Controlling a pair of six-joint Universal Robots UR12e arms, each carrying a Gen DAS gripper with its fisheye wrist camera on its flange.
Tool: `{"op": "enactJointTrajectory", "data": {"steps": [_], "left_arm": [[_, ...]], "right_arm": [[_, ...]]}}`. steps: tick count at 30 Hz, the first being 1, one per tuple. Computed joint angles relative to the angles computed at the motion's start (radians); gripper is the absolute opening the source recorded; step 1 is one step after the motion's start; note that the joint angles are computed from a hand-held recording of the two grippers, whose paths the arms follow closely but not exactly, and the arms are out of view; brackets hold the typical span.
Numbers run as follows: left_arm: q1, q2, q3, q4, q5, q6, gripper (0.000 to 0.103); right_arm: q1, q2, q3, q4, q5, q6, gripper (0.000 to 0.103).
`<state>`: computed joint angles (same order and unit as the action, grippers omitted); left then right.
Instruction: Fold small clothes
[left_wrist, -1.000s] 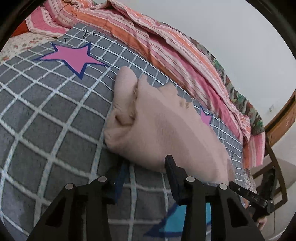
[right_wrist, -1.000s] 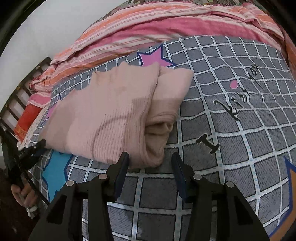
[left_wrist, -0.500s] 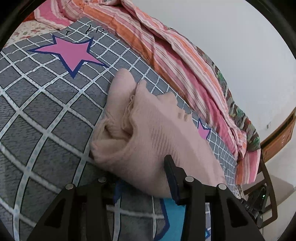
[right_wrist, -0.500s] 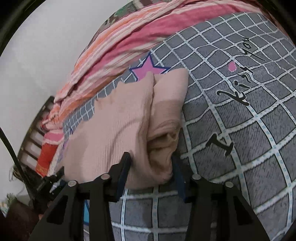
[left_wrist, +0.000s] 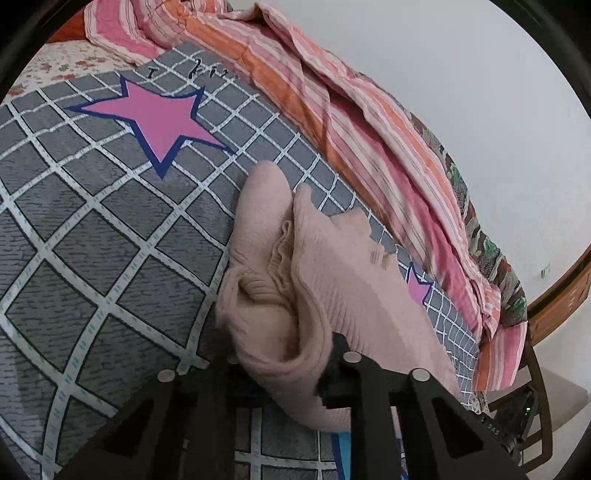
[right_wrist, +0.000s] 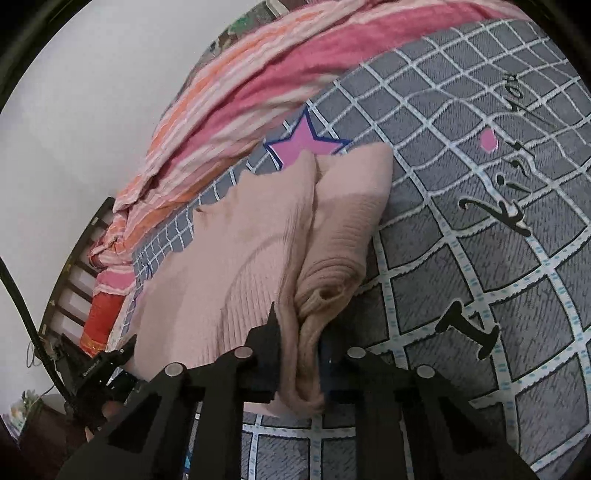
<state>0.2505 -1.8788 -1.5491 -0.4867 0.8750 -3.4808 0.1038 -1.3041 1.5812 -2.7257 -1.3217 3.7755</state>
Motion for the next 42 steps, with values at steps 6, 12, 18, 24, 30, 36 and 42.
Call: {"op": "enactJointTrajectory", "data": {"steps": [6, 12, 18, 24, 30, 36, 42], "left_arm": [[0.000, 0.028, -0.036, 0.047, 0.021, 0.024, 0.010], [0.001, 0.067, -0.084, 0.073, 0.017, 0.065, 0.010], [0.001, 0.129, -0.163, 0.110, -0.011, 0.127, 0.010], [-0.026, 0.165, -0.181, 0.072, 0.089, 0.241, 0.018], [-0.025, 0.157, -0.146, 0.022, 0.125, 0.267, 0.028], [-0.038, 0.153, -0.121, 0.041, 0.217, 0.285, 0.038], [-0.038, 0.123, -0.066, 0.003, 0.223, 0.274, 0.039]], "right_arm": [[0.003, -0.018, 0.027, -0.073, -0.008, -0.001, 0.013], [-0.007, -0.056, 0.069, -0.110, 0.015, -0.018, 0.012], [-0.028, -0.106, 0.123, -0.127, 0.028, -0.049, 0.011], [-0.043, -0.149, 0.158, -0.087, 0.028, -0.114, 0.014], [-0.019, -0.169, 0.162, -0.079, -0.160, -0.201, 0.027], [-0.004, -0.158, 0.140, -0.121, -0.240, -0.239, 0.029], [0.017, -0.113, 0.077, -0.073, -0.254, -0.300, 0.030]]}}
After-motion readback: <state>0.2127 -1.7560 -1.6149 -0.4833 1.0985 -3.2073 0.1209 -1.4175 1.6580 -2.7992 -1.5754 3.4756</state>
